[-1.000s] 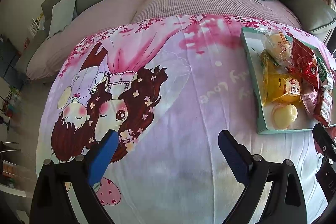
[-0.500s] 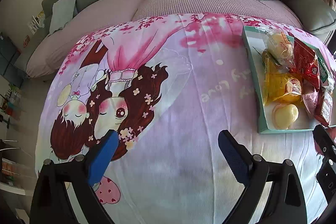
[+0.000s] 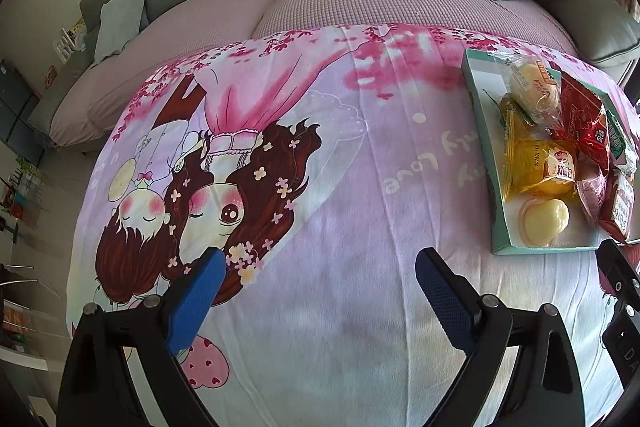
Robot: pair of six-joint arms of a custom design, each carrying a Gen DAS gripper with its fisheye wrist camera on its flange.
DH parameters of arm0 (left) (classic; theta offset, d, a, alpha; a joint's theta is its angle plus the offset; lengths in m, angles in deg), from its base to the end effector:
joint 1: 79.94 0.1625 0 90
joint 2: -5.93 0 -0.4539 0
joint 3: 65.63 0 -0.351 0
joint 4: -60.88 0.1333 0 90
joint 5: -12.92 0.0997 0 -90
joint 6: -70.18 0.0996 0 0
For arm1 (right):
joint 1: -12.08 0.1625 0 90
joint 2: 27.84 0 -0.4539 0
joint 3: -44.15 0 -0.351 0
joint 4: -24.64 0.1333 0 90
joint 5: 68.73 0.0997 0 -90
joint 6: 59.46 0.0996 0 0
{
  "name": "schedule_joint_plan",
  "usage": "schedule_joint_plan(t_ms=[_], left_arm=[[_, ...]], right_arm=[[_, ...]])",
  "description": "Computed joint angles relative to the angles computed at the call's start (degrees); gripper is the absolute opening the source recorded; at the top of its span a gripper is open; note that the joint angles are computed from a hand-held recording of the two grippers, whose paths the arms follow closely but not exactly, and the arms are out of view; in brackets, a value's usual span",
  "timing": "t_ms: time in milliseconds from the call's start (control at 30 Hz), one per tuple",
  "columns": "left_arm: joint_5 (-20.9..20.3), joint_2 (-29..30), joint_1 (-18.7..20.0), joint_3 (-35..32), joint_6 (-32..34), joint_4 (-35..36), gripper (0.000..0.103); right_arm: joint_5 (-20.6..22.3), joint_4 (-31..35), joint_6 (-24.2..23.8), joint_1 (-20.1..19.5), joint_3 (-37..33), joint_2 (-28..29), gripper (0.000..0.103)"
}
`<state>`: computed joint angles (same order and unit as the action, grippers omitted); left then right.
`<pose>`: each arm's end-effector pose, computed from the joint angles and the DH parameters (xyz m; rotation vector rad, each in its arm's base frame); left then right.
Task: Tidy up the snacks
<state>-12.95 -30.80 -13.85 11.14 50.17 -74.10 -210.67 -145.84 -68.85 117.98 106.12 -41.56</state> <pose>-0.0943 -0.7628 0.1734 0.0145 2.0679 -0.5670 0.2697 -0.7464 0.0095 0.1778 -2.1933 0.6888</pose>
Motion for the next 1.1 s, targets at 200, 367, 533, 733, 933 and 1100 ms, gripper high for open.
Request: schedule_joint_plan(t_ms=[200, 367, 533, 733, 933, 1100], left_arm=[[-0.02, 0.0, 0.0, -0.06, -0.03, 0.09, 0.096], [-0.02, -0.01, 0.01, -0.01, 0.06, -0.01, 0.096], [-0.05, -0.03, 0.02, 0.04, 0.2, -0.12, 0.096], [-0.04, -0.02, 0.01, 0.02, 0.09, -0.01, 0.096], [-0.06, -0.03, 0.02, 0.04, 0.18, -0.1, 0.096], [-0.04, -0.03, 0.04, 0.17, 0.29, -0.3, 0.096]], right_arm=[[-0.05, -0.1, 0.09, -0.01, 0.08, 0.01, 0.082], [-0.06, -0.01, 0.13, -0.02, 0.09, 0.01, 0.082], [-0.1, -0.11, 0.19, -0.08, 0.34, -0.06, 0.082], [-0.21, 0.32, 0.37, -0.08, 0.15, -0.03, 0.082], [-0.43, 1.22, 0.66, -0.08, -0.17, 0.05, 0.082], [-0.55, 1.61, 0.86, -0.1, -0.07, -0.02, 0.082]])
